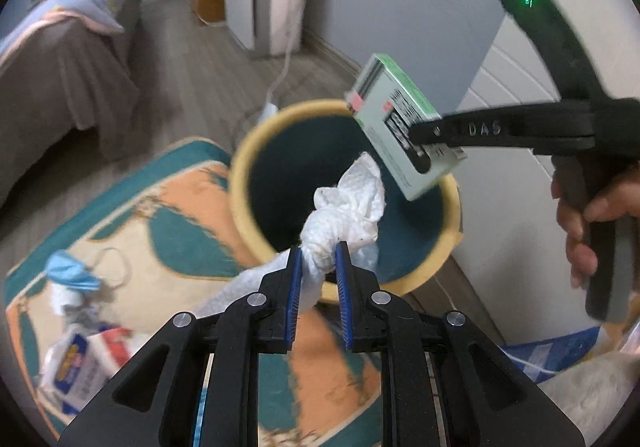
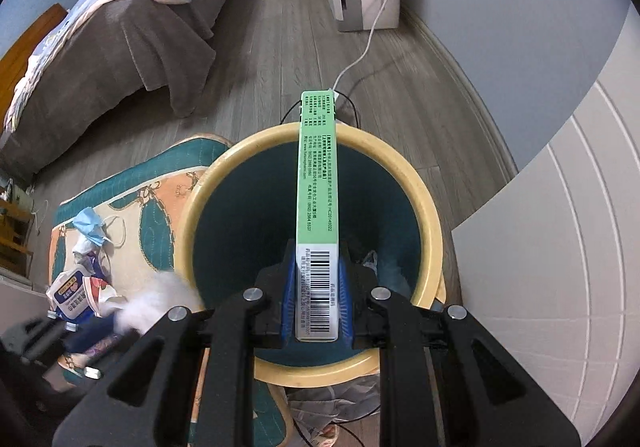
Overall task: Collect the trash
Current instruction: 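Open the right gripper to drop the box while the left gripper drops the tissue into the wastebasket, then move both grippers back over the trash pile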
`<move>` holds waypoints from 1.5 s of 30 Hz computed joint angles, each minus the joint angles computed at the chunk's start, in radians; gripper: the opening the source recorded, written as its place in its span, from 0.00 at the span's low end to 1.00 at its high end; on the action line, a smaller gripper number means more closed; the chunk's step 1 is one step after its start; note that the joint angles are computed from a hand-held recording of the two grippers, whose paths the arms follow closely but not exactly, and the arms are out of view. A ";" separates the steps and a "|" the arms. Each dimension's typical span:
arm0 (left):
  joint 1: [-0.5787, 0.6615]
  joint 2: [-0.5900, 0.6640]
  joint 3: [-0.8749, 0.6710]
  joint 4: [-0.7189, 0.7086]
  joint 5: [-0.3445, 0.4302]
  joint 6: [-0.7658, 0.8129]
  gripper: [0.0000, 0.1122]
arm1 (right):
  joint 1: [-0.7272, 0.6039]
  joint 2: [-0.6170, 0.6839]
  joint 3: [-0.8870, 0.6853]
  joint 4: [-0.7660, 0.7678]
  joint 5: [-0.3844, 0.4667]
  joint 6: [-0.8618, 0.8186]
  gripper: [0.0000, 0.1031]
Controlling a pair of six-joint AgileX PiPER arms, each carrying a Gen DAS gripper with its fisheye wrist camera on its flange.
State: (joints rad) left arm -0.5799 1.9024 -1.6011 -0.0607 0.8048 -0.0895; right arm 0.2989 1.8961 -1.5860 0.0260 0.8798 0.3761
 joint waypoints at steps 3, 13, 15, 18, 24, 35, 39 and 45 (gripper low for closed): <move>-0.035 0.069 -0.078 0.066 0.042 -0.026 0.16 | 0.003 0.004 0.000 -0.001 0.001 0.003 0.17; -0.031 0.071 -0.099 0.190 -0.020 -0.145 0.61 | -0.017 -0.005 0.018 0.064 -0.033 -0.053 0.28; -0.018 0.058 -0.073 0.200 -0.028 -0.170 0.68 | -0.015 -0.009 0.018 0.070 -0.043 -0.053 0.47; 0.002 0.030 -0.021 0.205 -0.047 -0.198 0.74 | 0.005 -0.010 0.008 0.017 -0.045 -0.012 0.64; 0.031 -0.050 0.093 0.232 -0.075 -0.220 0.81 | 0.035 -0.005 -0.023 -0.058 -0.037 0.056 0.92; 0.239 -0.306 0.211 0.202 -0.012 -0.075 0.85 | 0.222 0.105 -0.304 -0.169 0.133 0.141 0.94; 0.371 -0.386 0.223 0.188 0.011 -0.021 0.86 | 0.298 0.167 -0.432 -0.215 0.211 0.163 0.94; 0.571 -0.465 0.338 0.158 -0.022 -0.019 0.87 | 0.377 0.244 -0.584 -0.224 0.298 0.183 0.94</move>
State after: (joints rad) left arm -0.0086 1.4371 -1.2633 0.0970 0.7823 -0.1088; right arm 0.6758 2.1402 -2.1703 -0.1976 1.1779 0.5592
